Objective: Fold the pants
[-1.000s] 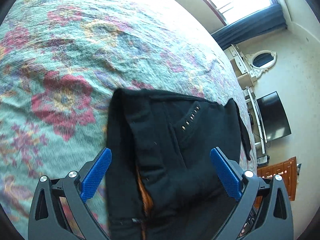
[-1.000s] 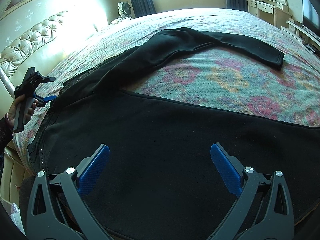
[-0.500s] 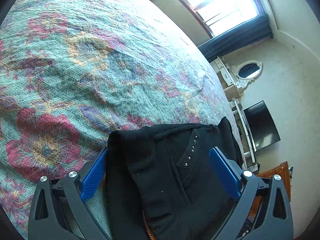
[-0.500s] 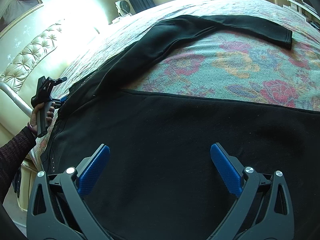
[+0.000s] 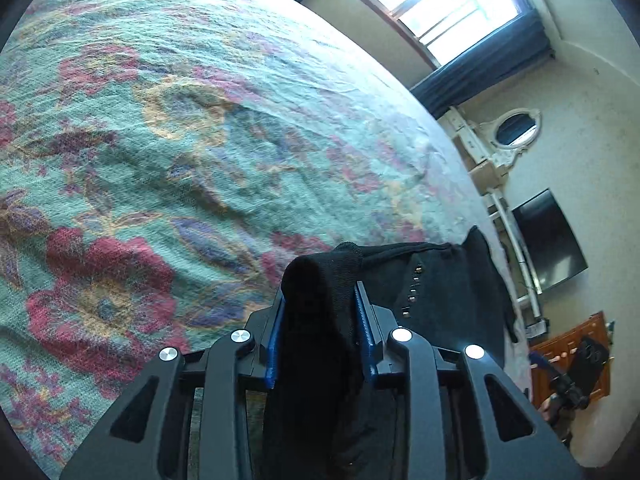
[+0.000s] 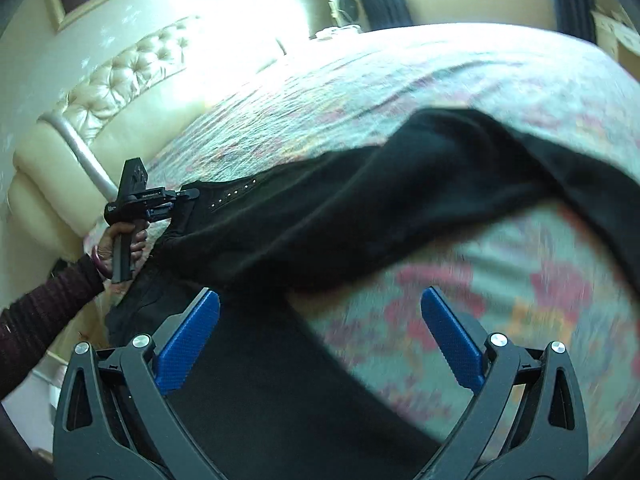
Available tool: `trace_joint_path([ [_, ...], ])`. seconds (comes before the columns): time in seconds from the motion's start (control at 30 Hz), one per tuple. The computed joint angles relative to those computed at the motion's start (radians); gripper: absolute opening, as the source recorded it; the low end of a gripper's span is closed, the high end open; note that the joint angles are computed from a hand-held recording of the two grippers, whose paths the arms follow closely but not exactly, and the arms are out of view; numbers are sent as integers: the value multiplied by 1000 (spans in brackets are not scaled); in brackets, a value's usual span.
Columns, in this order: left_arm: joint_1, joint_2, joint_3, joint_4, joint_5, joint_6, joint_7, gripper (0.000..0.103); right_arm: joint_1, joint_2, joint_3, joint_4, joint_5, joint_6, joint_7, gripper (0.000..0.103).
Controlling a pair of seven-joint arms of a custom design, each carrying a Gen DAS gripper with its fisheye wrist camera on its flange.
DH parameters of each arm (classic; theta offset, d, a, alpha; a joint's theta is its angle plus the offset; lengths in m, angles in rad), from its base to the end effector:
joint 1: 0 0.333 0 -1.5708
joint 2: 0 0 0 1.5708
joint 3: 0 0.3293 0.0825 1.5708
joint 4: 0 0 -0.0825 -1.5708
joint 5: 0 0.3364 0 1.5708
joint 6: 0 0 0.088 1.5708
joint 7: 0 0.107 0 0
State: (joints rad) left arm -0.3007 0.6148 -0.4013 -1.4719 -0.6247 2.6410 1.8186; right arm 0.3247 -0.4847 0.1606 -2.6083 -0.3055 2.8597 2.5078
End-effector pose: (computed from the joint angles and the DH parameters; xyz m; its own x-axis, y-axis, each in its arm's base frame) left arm 0.5994 -0.3932 0.4328 -0.4119 -0.6877 0.5978 -0.8839 0.1422 -0.4455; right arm 0.3306 0.2017 0.5302 -0.0645 -0.9530 -0.2959 -0.7447 0.2434 -0.6214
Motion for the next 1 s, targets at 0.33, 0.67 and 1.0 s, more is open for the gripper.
trace_joint_path([
  [0.33,73,-2,-90,-79,-155,122,129,29,-6,627,-137,721,196,-386,-832,101],
  [0.67,89,2,-110,-89,-252,141,228,29,-102,764,-72,837,305,-544,-954,59],
  [1.0,131,-50,-153,-130,-359,186,270,25,-12,463,-89,532,-57,-299,-583,14],
])
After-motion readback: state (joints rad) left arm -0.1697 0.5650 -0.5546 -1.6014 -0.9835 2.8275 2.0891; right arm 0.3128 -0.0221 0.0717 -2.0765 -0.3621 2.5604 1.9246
